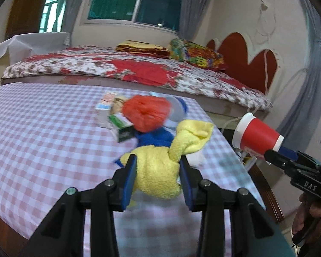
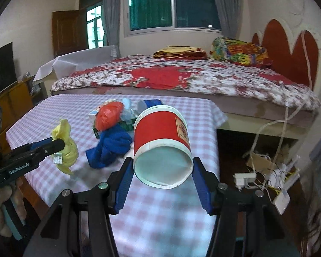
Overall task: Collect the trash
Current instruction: 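Carry the yellow cloth and red cup over the black bin with both tools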
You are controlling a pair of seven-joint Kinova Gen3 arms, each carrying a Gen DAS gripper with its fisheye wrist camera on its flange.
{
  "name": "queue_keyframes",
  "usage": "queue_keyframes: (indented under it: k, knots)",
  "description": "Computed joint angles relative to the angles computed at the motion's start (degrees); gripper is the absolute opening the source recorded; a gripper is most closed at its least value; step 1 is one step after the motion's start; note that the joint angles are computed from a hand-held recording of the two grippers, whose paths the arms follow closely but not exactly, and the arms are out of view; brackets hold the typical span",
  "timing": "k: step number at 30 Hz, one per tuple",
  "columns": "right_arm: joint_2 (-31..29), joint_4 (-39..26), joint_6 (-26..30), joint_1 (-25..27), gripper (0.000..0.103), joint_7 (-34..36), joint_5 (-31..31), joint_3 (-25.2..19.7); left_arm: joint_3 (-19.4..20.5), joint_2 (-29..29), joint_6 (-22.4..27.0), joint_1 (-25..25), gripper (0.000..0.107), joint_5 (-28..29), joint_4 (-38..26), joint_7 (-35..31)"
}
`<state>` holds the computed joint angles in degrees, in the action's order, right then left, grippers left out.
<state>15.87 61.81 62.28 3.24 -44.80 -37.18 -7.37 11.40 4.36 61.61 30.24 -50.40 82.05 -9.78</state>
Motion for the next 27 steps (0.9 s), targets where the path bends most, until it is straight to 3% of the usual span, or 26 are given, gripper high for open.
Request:
queue_keyframes:
  k: [12,27]
  knots:
    - [-3.0,4.2,2.7,8.4,0.057,3.4,-2.9,4.5,-0.9,6.6,-1.6,6.1,0.04,3.7,-9.1,-8.3]
    - [-4.1,10.3,5.4,17.8,0.057,5.5,-0.5,9.8,-4.1,16.5,-5.7,12.7,0.04,15.7,-22.8,-25.3]
